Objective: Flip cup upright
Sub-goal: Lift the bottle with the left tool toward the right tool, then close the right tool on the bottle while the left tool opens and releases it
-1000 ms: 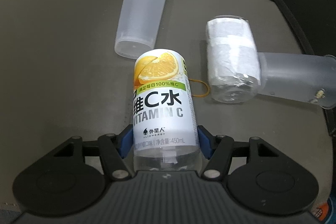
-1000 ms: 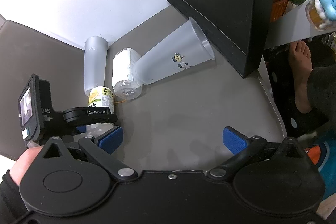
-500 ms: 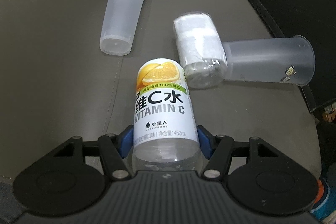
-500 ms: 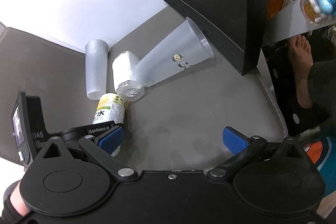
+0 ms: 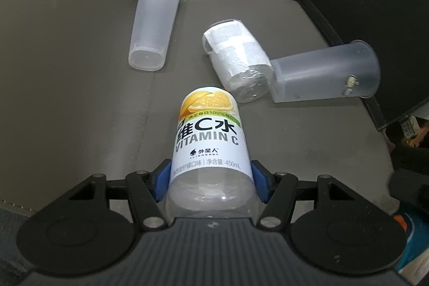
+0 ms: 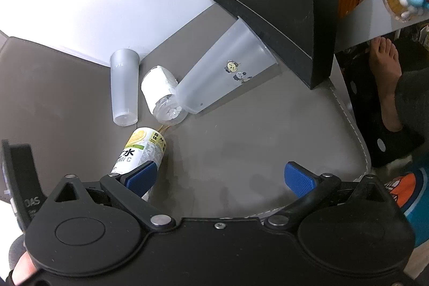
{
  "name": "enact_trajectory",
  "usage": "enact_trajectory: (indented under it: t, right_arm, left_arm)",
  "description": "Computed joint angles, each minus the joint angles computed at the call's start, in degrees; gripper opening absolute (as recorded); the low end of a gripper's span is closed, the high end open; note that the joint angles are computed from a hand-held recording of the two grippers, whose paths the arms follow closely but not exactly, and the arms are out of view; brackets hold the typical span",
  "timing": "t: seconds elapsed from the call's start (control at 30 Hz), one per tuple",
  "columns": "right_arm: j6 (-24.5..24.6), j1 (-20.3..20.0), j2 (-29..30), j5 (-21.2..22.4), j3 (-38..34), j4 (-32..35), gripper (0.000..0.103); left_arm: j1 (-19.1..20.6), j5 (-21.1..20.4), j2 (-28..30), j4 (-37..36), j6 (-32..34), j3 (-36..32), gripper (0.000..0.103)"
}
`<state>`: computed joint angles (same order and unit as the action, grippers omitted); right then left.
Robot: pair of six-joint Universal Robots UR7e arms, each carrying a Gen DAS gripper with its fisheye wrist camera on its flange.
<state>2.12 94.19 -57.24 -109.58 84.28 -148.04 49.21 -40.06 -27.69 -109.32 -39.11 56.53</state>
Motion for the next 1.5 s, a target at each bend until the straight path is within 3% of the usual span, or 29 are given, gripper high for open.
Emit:
enact_trajectory:
  t: [0.57, 1.07, 1.4, 1.47, 1.5]
  right_arm:
    - [7.7, -2.4, -1.1, 8.9, 0.0, 5.0, 0.102]
    - [12.5, -3.8, -1.7, 13.6, 0.1, 6.5, 0.102]
    - [18.7, -6.1, -1.9, 21.6, -0.2, 9.3, 0.102]
    - [18.8, -6.1, -1.9, 22.1, 0.0, 9.0, 0.092]
    - [19.0, -6.2, -2.0, 22.1, 0.2, 8.4, 0.080]
  left_arm:
    - [-3.2, -7.0, -2.9, -8.9, 7.4, 5.2, 0.061]
    - [-5.0, -11.3, -5.1, -15.0, 11.1, 9.1, 0.061]
    - [-5.5, -16.0, -6.8, -20.3, 14.5, 12.2, 0.061]
    - [-5.7, -16.4, -6.8, -20.7, 15.0, 12.4, 0.061]
    - [-5.7, -16.6, -6.9, -20.6, 15.1, 12.4, 0.061]
